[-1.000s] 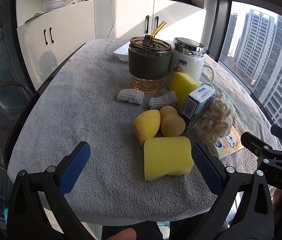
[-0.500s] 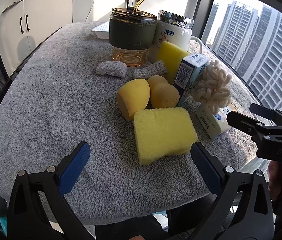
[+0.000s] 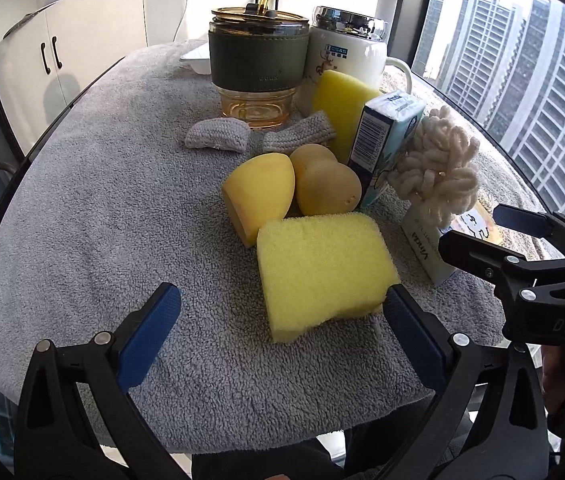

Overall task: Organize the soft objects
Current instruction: 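Grasp the yellow rectangular sponge with the left gripper while the right gripper grasps the sheep-print tissue pack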

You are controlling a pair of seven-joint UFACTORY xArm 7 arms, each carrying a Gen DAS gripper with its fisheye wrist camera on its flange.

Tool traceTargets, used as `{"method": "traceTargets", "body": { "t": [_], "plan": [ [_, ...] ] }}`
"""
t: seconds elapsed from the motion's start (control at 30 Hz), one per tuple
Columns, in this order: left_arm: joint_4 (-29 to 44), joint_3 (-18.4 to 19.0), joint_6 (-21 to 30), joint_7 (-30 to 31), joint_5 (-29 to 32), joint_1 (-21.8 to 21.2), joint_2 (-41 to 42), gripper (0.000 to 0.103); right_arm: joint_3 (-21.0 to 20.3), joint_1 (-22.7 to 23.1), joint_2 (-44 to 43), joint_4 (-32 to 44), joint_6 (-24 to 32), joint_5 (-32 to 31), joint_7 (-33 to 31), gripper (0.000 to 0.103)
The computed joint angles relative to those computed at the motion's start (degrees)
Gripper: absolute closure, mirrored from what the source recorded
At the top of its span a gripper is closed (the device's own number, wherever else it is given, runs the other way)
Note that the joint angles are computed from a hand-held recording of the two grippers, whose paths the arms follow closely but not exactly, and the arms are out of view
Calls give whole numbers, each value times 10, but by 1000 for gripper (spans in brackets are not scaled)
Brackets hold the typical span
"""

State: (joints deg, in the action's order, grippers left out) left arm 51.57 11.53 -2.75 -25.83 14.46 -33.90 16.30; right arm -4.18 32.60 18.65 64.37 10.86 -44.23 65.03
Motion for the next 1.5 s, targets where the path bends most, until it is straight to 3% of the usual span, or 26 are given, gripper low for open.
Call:
{"method": "traceTargets", "body": {
  "t": [0.07, 0.13, 0.2, 0.23, 0.4, 0.53, 0.63, 0.77, 0.87, 0.97, 1.13, 1.27, 1.33, 1.37, 1.5],
  "plan": [
    [1, -20, 3, 13, -8, 17, -3, 1, 24, -22, 4, 0, -3, 41, -34, 5],
    [8, 11, 15, 3, 12, -13, 2, 0, 35, -28, 8, 4, 9, 70, -66, 5],
    [18, 0, 36, 8, 17, -4, 11, 0, 43, -27, 18, 18, 40, 91, -101, 5],
    [18, 13, 34, -11, 36, -15, 12, 0, 47, -27, 21, 22, 51, 102, -114, 5],
    [23, -7, 32, -30, 46, 8, 13, 0, 23, -10, 17, 8, 22, 100, -93, 5],
    [28, 27, 37, -62, 77, -18, 15, 0, 19, -10, 14, 5, 22, 103, -98, 5],
    [28, 16, 35, -75, 82, -3, 13, 0, 26, -20, 25, 20, 39, 102, -144, 6],
    [25, 5, 13, -79, 72, 17, 8, 0, 20, -25, 22, 11, 22, 104, -154, 10],
    [37, -35, 26, -51, 38, 47, 17, 0, 5, -12, 21, 7, 10, 93, -142, 10],
    [66, 19, 74, -100, 74, -9, 35, 0, -16, 11, 20, 6, 13, 60, -116, 11],
    [78, -6, 72, -125, 93, 16, 41, 0, -35, 30, 18, 2, -2, -4, -61, 17],
    [80, -3, 47, -132, 105, 22, 50, 1, -34, 28, 20, 4, -11, -31, -43, 24],
    [67, 35, 21, -147, 116, -12, 50, 6, -35, 28, 20, 4, -12, -43, -35, 26],
    [62, 64, 10, -154, 123, -39, 51, 17, -34, 27, 19, 4, -13, -45, -32, 27],
    [52, 77, -10, -125, 107, -54, 48, 39, -34, 27, 18, 2, -15, -61, -14, 27]
  ]
}}
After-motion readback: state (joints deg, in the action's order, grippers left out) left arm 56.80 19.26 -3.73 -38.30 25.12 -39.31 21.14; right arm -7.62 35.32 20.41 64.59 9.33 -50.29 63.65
